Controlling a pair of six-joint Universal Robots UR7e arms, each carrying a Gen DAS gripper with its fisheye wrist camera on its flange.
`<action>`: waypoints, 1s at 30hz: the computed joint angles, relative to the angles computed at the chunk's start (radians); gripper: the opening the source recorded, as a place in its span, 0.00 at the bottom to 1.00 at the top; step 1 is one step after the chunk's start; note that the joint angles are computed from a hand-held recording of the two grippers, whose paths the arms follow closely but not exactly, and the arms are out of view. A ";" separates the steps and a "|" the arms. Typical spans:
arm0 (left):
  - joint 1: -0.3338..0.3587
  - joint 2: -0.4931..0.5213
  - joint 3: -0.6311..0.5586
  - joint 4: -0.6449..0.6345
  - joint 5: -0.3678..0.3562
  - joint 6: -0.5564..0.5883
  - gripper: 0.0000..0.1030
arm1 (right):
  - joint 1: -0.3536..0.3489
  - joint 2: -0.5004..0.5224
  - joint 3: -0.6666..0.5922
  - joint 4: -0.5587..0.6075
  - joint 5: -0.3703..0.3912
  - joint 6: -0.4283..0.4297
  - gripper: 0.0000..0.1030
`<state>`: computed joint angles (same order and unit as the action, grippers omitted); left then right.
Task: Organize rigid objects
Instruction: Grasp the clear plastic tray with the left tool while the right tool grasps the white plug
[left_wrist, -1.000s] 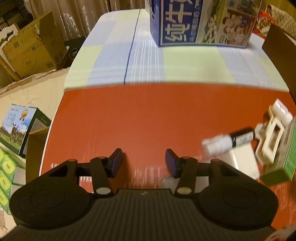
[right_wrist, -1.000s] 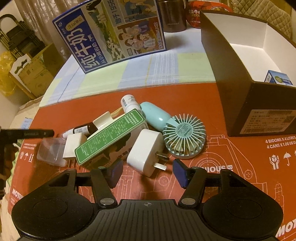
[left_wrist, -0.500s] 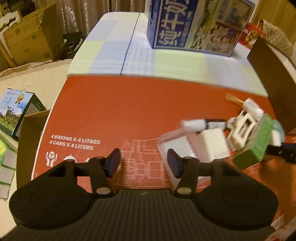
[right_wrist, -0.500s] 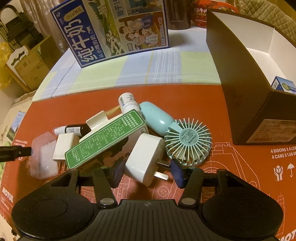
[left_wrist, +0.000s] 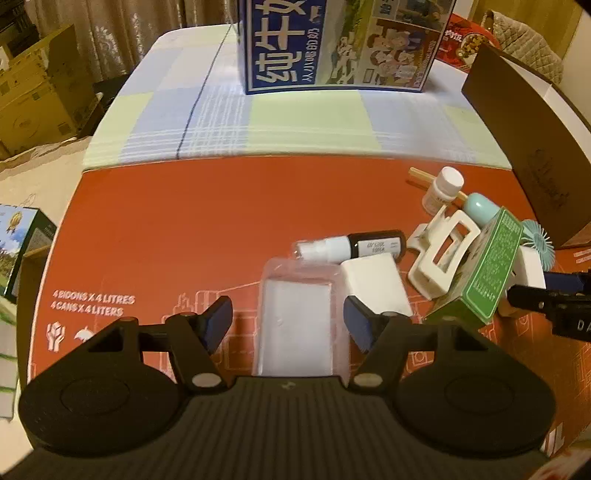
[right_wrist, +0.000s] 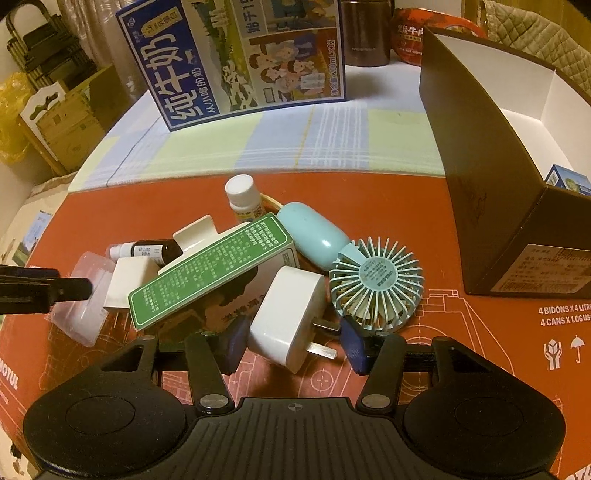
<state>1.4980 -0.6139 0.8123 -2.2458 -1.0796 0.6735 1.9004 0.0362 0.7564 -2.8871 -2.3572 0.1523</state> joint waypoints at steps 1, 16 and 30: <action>-0.002 0.003 -0.001 0.000 0.007 0.007 0.60 | 0.000 -0.001 0.002 -0.001 0.000 0.000 0.49; 0.002 0.015 0.015 -0.029 0.027 0.079 0.50 | 0.003 0.024 -0.020 -0.038 -0.027 -0.054 0.48; -0.001 -0.048 0.116 -0.048 0.066 0.078 0.51 | 0.020 -0.008 0.035 0.001 -0.015 -0.047 0.48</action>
<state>1.4973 -0.6615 0.9287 -2.2941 -1.0138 0.7515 1.9201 0.0283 0.7912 -2.8857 -2.3719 0.1049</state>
